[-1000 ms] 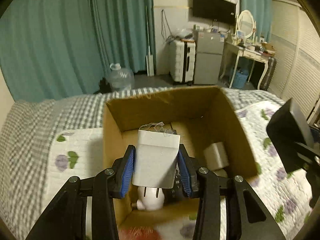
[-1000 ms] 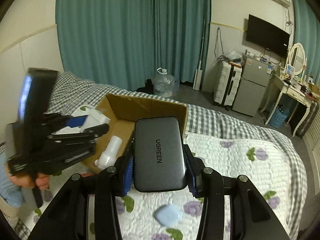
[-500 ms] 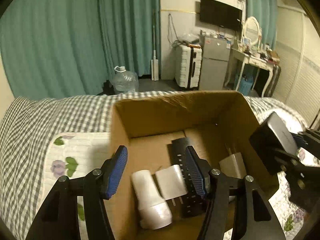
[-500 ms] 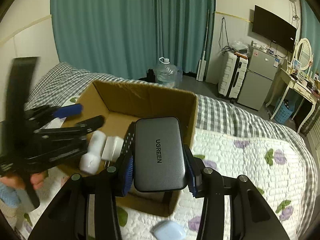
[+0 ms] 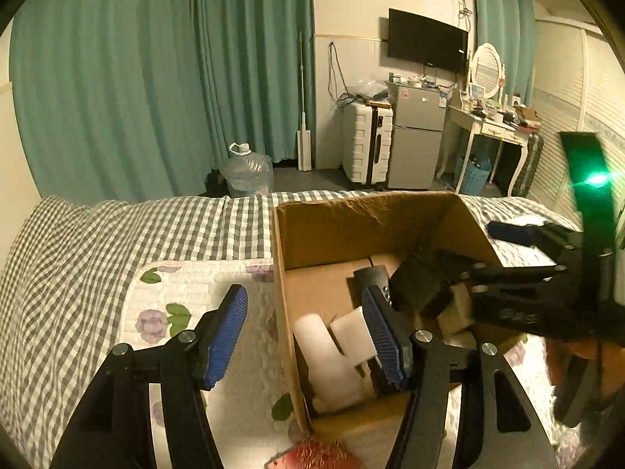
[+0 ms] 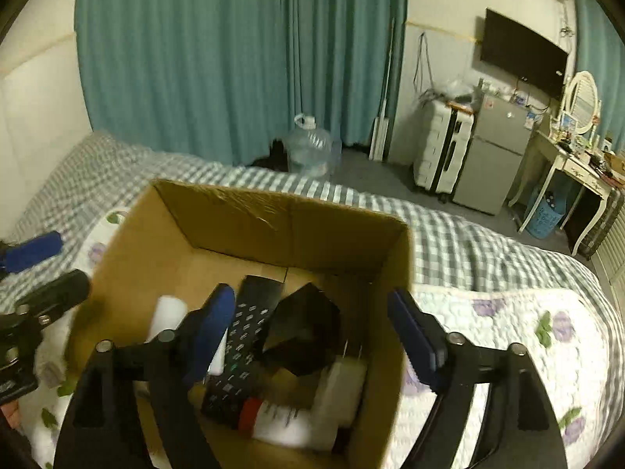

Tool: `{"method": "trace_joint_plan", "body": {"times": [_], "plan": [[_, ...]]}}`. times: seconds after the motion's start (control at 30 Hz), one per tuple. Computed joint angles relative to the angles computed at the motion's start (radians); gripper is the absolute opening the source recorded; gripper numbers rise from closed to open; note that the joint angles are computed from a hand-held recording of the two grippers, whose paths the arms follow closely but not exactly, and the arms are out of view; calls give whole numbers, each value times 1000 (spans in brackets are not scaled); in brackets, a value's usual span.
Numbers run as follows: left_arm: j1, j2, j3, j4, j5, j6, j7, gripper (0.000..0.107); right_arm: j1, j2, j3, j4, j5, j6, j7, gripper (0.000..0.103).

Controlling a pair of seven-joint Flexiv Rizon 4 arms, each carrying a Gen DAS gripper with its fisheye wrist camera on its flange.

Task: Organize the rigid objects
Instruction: 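Place the power bank and adapter into the box and open both tools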

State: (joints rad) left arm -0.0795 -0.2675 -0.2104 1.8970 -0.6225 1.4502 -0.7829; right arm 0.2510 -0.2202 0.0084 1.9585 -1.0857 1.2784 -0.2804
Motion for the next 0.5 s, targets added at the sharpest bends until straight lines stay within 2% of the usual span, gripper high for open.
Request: {"method": "trace_joint_plan", "body": {"times": [0.1,0.17,0.4,0.5], "plan": [[-4,55,-2,49,-15,15,19,64,-8,87,28,65,15,-29,4,81],[-8,112,-3,93,-64,16,48,64,-21,149,54,100,15,-59,4,82],[-108,261,98,206,-116,38,74,68,-69,359,169,199,42,-136,-19,91],[-152,317,141,266,-86,70,45,70,-80,423,214,239,49,-163,-13,94]]}}
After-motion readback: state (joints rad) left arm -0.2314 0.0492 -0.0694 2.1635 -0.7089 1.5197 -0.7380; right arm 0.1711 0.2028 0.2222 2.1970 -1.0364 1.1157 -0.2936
